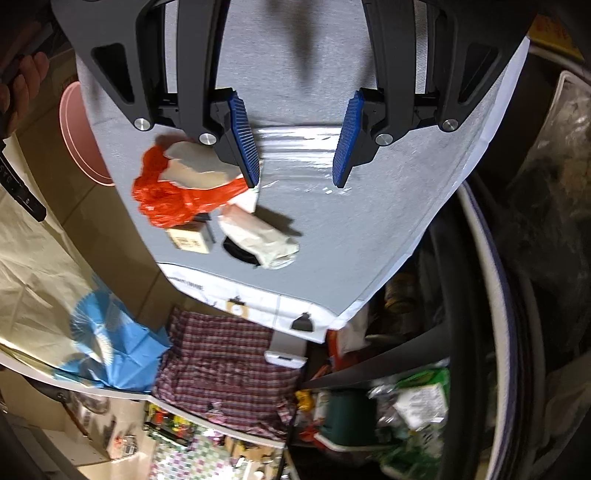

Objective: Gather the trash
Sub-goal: 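Return both tools to the table toward the clear plastic wrap and red bag, then close the left tool on the clear plastic wrap while the right tool grasps the red bag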

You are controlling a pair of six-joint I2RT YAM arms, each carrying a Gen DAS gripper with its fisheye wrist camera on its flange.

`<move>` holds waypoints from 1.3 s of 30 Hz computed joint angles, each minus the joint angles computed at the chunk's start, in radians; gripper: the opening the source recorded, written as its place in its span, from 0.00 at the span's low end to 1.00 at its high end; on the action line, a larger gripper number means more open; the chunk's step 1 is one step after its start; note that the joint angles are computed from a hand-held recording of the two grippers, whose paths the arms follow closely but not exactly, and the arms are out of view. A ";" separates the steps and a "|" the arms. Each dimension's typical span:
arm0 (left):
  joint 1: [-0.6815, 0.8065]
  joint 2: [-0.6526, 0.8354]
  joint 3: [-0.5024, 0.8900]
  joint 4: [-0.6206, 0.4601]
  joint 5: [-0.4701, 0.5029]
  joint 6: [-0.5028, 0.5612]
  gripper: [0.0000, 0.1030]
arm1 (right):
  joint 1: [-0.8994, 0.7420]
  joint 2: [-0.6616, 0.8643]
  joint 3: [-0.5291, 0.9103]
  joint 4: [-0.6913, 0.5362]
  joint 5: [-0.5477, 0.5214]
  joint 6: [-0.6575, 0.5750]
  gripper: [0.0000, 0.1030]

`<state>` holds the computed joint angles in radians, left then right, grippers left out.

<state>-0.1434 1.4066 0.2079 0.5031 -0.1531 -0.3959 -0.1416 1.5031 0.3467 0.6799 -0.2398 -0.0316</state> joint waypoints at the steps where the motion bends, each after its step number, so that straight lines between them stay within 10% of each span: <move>1: 0.011 0.015 0.002 0.005 0.004 -0.002 0.40 | 0.027 0.024 0.006 0.014 0.012 0.005 0.35; 28: 0.027 0.471 0.176 0.095 -0.011 -0.024 0.40 | 0.318 0.421 0.230 -0.017 -0.022 -0.080 0.50; 39: 0.029 0.434 0.151 0.092 -0.023 -0.028 0.01 | 0.296 0.416 0.216 -0.012 -0.024 -0.066 0.26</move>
